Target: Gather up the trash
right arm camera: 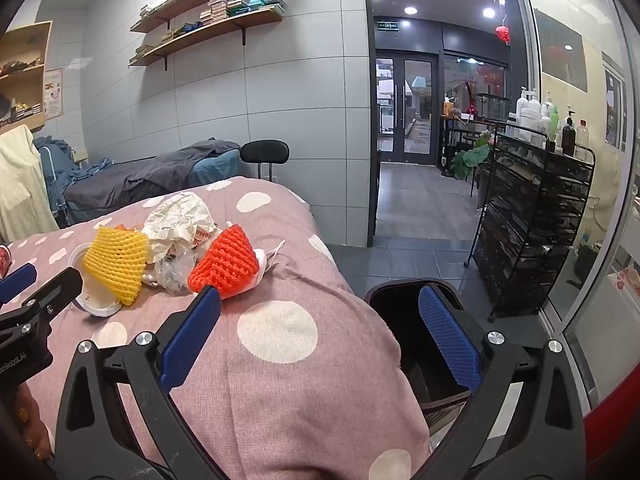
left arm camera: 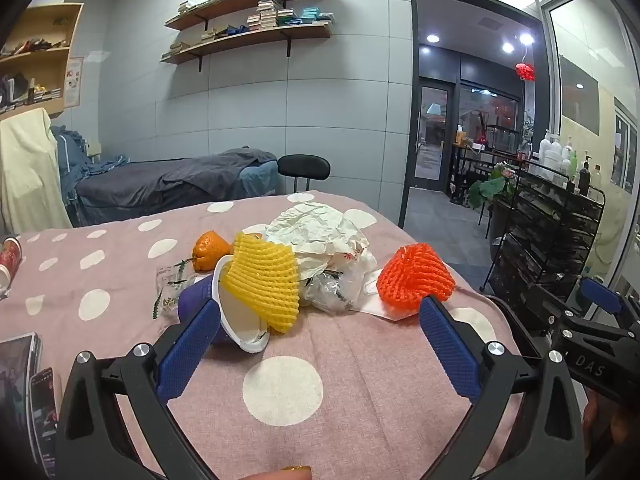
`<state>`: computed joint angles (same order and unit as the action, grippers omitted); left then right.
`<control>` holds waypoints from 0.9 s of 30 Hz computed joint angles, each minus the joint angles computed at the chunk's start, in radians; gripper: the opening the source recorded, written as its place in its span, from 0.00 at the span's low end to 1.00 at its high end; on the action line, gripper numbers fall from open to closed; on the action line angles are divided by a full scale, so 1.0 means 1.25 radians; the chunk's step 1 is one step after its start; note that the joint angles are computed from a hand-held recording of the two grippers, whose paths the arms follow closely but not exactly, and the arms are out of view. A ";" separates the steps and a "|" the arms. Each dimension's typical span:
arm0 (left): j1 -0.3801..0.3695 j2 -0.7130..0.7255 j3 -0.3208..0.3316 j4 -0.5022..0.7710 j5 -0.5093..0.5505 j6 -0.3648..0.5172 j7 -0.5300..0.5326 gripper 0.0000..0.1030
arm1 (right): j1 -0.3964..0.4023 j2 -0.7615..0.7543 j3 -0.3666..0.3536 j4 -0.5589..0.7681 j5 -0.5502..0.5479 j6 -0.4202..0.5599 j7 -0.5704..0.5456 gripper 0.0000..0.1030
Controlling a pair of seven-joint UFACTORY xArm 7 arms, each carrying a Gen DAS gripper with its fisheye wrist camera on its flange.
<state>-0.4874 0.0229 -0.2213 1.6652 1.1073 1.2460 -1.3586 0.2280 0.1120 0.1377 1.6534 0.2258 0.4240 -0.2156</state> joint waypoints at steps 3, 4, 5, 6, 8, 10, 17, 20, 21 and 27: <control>0.000 0.000 0.000 0.000 -0.001 -0.001 -0.001 0.95 | 0.000 0.001 0.001 0.001 0.003 0.000 -0.003 0.95; 0.000 -0.001 0.001 -0.001 -0.001 -0.002 -0.002 0.95 | 0.000 0.001 0.001 0.000 0.002 0.000 -0.003 0.95; 0.000 -0.001 0.001 -0.001 -0.001 -0.003 -0.003 0.95 | 0.000 0.001 0.000 0.000 0.001 0.000 -0.002 0.95; 0.000 -0.001 0.000 -0.001 -0.001 -0.003 -0.003 0.95 | 0.000 0.000 0.000 -0.001 0.001 0.000 -0.001 0.95; 0.001 -0.001 0.001 -0.001 -0.003 -0.003 -0.004 0.95 | 0.000 0.000 0.001 0.000 0.005 0.002 -0.003 0.95; 0.001 -0.001 0.000 -0.002 -0.002 -0.003 -0.004 0.95 | 0.000 0.003 0.000 0.005 0.004 0.005 -0.002 0.95; 0.001 -0.002 0.000 -0.002 -0.004 -0.004 -0.006 0.95 | -0.001 0.002 0.001 0.000 0.006 0.004 -0.002 0.95; 0.001 -0.001 0.000 -0.002 -0.003 -0.003 -0.007 0.95 | -0.001 0.003 0.001 0.002 0.007 0.006 -0.003 0.95; 0.001 -0.001 0.000 -0.002 -0.003 -0.004 -0.006 0.95 | -0.001 0.003 0.001 0.003 0.007 0.007 -0.002 0.95; 0.002 -0.001 0.000 -0.001 -0.004 -0.005 -0.006 0.95 | -0.001 0.002 0.000 0.003 0.006 0.008 -0.002 0.95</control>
